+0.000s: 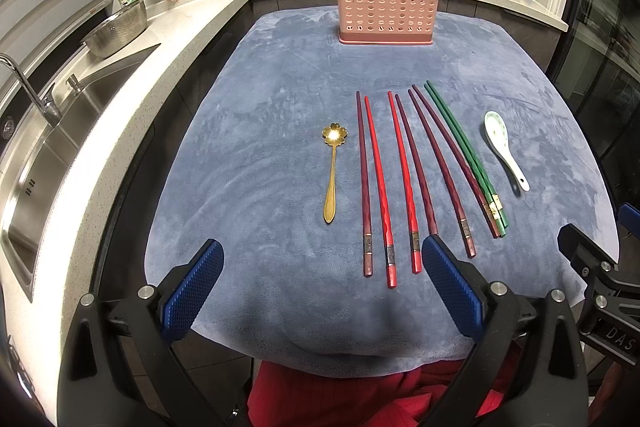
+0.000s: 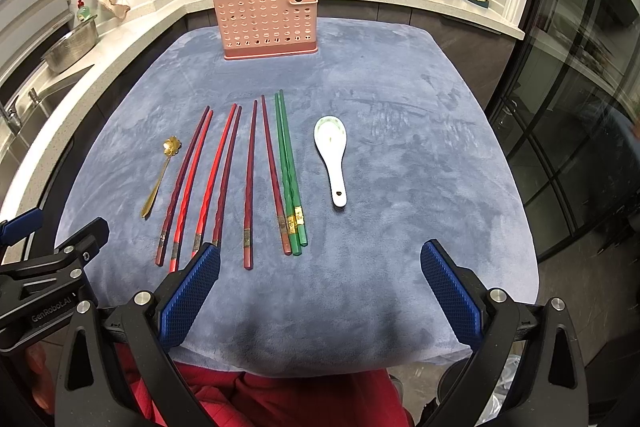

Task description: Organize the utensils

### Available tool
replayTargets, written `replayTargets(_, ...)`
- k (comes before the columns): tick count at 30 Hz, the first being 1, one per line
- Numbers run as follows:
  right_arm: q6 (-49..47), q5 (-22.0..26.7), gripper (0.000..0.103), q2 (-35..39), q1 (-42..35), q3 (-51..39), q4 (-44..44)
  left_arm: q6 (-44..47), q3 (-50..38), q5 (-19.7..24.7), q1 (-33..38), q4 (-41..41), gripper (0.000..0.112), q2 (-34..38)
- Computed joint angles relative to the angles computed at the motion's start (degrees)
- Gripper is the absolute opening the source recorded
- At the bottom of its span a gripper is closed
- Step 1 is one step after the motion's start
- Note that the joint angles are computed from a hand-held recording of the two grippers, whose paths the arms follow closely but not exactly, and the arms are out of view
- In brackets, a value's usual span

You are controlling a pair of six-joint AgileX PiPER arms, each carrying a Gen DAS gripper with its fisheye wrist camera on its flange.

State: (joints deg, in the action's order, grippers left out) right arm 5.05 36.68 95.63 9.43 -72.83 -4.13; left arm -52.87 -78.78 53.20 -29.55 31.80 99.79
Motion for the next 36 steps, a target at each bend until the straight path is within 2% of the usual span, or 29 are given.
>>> replayTargets(23,0.17,-0.08,0.096,0.19,0.2,0.46,0.71,-0.06,0.02,-0.05,0.16,-1.0,0.095,0.36)
replayTargets(31,-2.81,-1.25,0.096,3.8,-3.05,-1.11,4.93,3.57,2.24,-7.35,7.19,-8.81,0.095,1.73)
replayTargets(36,-3.22,-0.77,0.096,7.4,-4.65,-4.06,6.04,4.29,1.6,-9.92,9.92,-8.7,0.095,5.87)
